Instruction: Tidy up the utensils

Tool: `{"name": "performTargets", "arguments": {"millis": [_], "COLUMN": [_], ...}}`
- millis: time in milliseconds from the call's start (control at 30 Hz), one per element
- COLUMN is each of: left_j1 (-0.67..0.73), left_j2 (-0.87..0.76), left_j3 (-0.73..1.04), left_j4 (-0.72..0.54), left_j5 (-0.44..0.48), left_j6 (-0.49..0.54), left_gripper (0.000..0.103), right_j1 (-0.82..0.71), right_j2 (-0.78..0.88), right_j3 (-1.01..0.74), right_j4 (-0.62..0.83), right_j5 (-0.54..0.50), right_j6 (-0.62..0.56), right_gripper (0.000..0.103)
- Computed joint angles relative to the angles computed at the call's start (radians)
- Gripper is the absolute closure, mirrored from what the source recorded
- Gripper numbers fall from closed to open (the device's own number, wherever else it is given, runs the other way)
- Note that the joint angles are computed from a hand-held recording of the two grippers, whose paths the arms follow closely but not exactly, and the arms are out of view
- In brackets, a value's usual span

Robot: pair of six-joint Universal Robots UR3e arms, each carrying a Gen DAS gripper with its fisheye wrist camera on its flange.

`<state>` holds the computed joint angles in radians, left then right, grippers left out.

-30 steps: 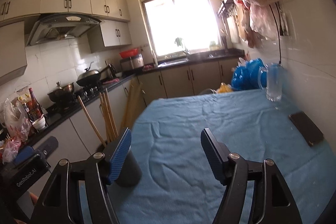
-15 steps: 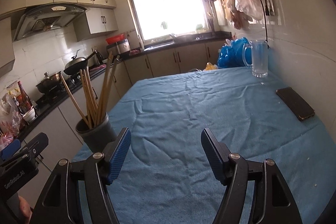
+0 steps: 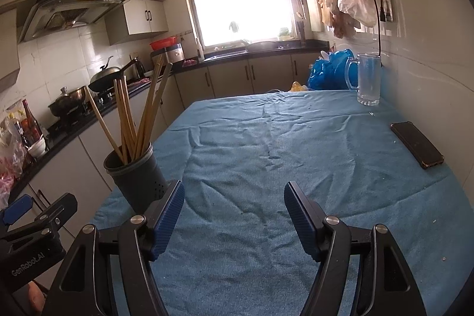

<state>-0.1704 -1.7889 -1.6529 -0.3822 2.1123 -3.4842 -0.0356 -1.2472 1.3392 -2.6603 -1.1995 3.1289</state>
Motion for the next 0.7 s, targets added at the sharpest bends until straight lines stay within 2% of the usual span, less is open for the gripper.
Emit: {"name": "performTargets", "arguments": {"millis": [700], "left_j1": [0.017], "left_j2": [0.024], "left_j3": [-0.052], "left_j4": [0.008], "left_j5": [-0.035], "left_j6": [-0.015], "left_gripper": [0.0], "right_j1": [0.046], "right_j2": [-0.004], "right_j3": [0.025], "right_j4": [-0.052], "right_j5": [-0.061], "right_j6": [-0.019], "right_gripper": [0.027]}}
